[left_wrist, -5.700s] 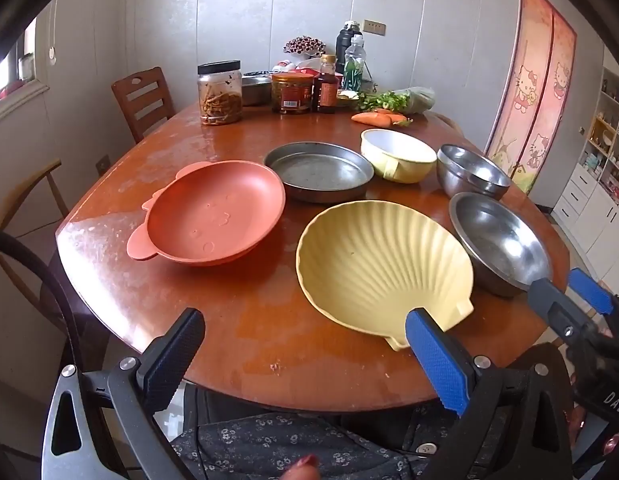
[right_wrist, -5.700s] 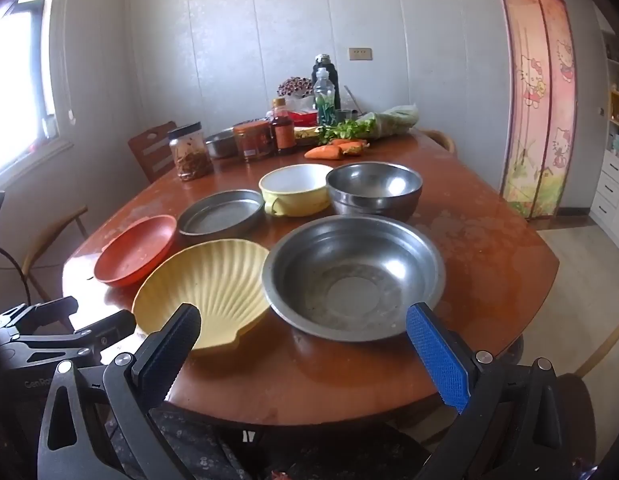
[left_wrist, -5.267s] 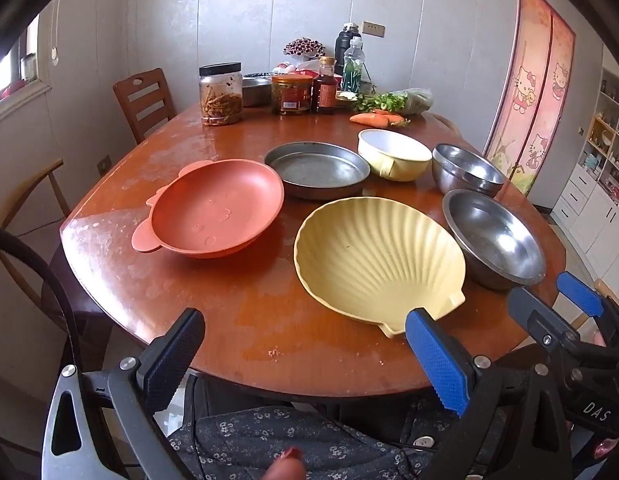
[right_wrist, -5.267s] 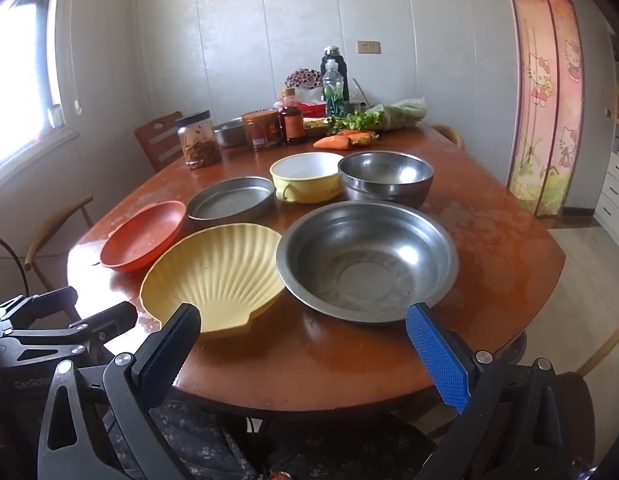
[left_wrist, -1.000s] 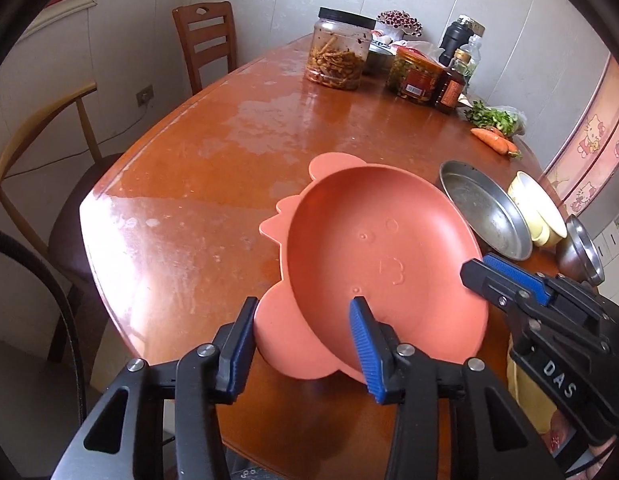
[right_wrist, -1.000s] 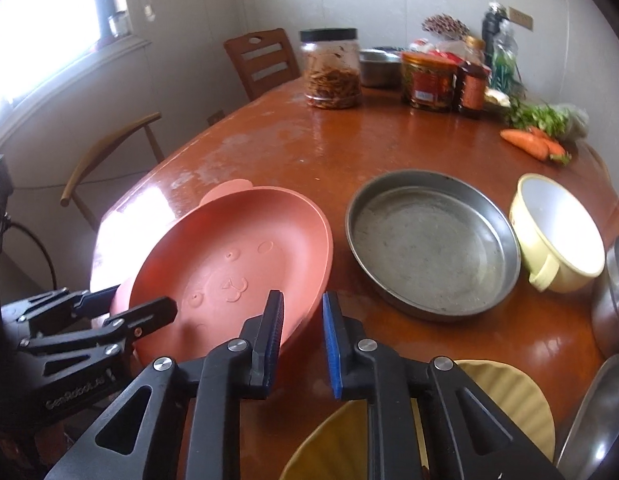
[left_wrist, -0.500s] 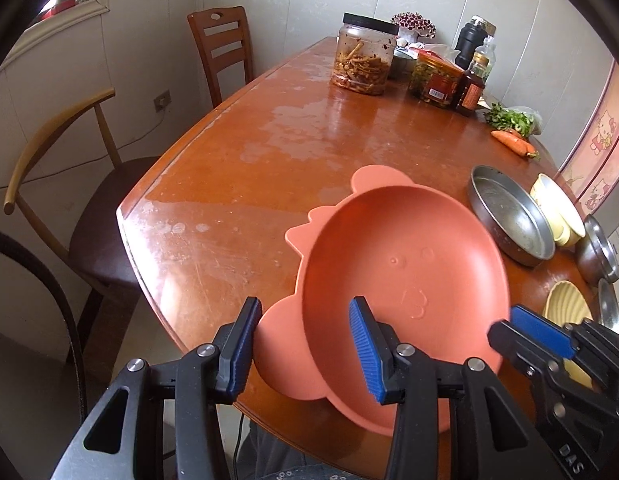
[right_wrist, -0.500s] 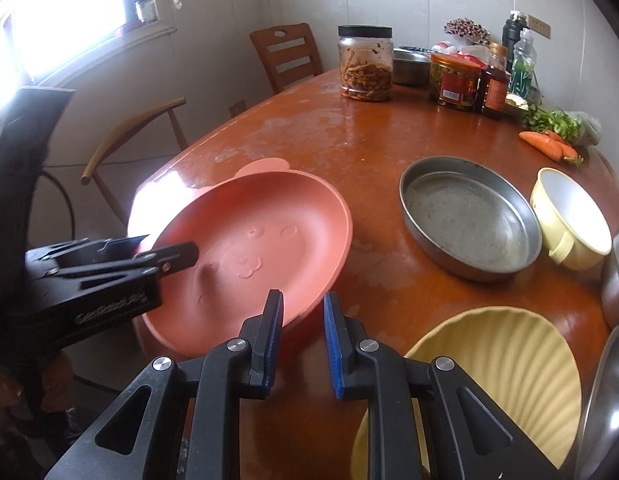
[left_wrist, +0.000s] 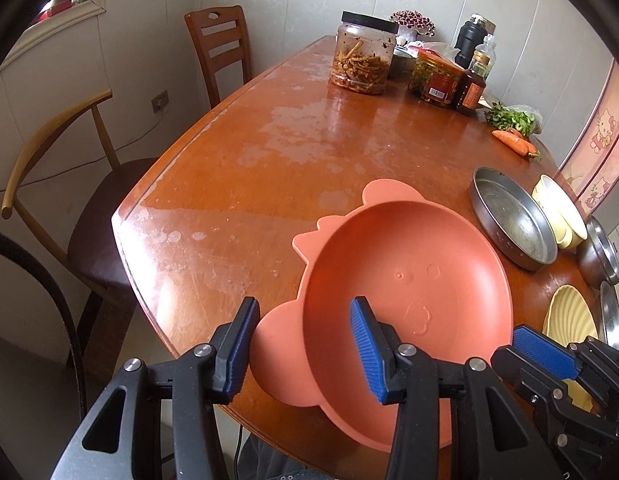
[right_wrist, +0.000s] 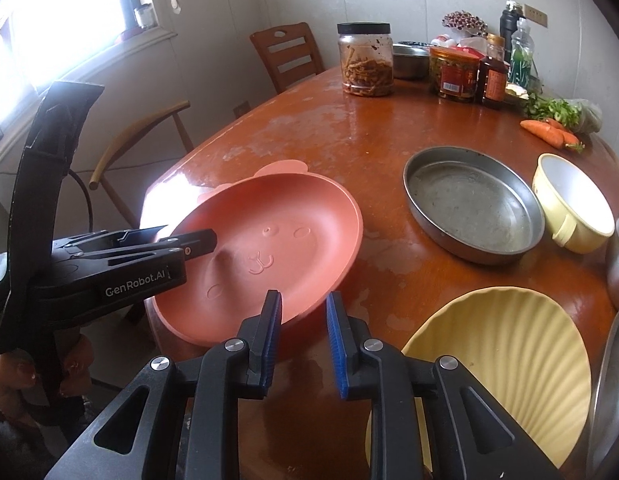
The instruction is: Organize plates and bowls
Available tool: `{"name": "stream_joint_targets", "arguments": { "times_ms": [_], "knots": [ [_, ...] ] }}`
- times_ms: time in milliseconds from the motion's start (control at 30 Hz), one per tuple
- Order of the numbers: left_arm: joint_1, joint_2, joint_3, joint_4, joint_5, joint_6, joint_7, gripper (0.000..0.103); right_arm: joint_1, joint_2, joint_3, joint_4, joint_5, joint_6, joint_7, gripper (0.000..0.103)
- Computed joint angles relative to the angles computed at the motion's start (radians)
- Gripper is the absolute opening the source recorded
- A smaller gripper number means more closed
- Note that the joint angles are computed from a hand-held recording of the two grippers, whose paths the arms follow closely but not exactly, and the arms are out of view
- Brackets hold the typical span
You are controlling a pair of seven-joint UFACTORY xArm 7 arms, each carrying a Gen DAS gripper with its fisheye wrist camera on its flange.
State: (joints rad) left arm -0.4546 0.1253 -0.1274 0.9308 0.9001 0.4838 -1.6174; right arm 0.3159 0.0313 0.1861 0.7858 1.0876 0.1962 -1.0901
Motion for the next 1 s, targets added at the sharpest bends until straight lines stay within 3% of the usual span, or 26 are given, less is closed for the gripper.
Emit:
{"name": "stream_joint_targets", "arguments": {
  "times_ms": [167,333,733,1000],
  "knots": [
    [-0.008,-0.015,0.002,-0.002,0.062,0.012,-0.059,0.057,0.0,-0.009,-0.003,-0.006,0.006,0.014,0.0,0.029],
    [-0.014,-0.054,-0.024,-0.002,0.121,0.111,-0.114,0.062,0.001,-0.036,-0.014,-0.013,0.071,0.03,-0.049,0.035],
    [-0.012,-0.132,-0.107,-0.006,0.183,0.13,-0.157,0.073,0.024,-0.193,-0.093,-0.089,0.203,0.036,-0.146,0.038],
    [-0.061,-0.103,-0.134,0.055,0.2,0.132,-0.146,0.074,0.028,-0.36,-0.172,-0.2,0.203,0.04,-0.142,0.039]
  ]
}}
